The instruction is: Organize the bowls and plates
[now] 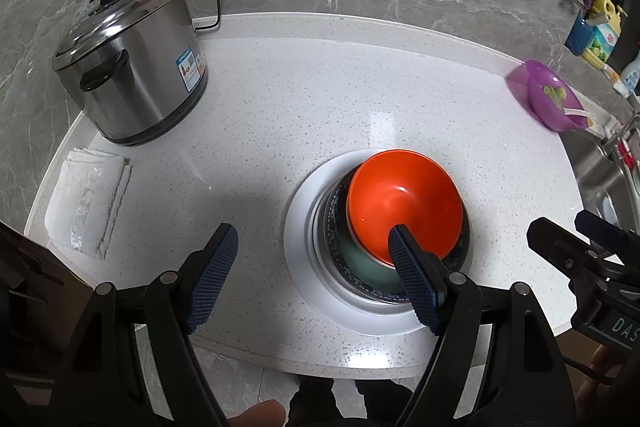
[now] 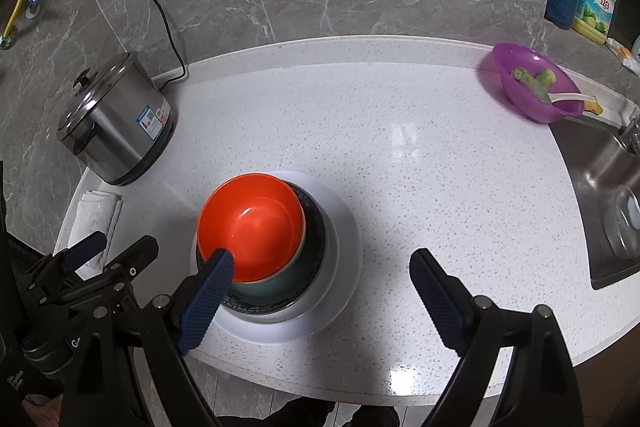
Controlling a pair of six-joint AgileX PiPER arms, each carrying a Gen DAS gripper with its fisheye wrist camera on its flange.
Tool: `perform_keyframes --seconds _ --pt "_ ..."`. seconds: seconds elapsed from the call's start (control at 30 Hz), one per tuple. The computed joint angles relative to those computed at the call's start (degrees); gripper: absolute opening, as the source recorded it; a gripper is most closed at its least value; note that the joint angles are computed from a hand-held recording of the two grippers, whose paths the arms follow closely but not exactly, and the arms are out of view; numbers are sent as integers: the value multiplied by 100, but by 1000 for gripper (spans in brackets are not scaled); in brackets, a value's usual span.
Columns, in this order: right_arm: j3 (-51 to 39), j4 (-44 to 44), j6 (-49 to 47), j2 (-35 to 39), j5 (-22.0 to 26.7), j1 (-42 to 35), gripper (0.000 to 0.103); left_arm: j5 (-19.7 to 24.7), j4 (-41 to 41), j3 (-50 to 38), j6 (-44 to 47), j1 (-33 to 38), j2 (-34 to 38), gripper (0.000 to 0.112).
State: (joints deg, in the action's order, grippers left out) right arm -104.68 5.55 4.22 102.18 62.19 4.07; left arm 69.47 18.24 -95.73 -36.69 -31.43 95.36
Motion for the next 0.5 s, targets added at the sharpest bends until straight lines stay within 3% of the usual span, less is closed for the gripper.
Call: perform_keyframes --seconds 0.5 --pt "-117 93 -150 112 77 -44 91 -2 28 51 -131 -69 -10 77"
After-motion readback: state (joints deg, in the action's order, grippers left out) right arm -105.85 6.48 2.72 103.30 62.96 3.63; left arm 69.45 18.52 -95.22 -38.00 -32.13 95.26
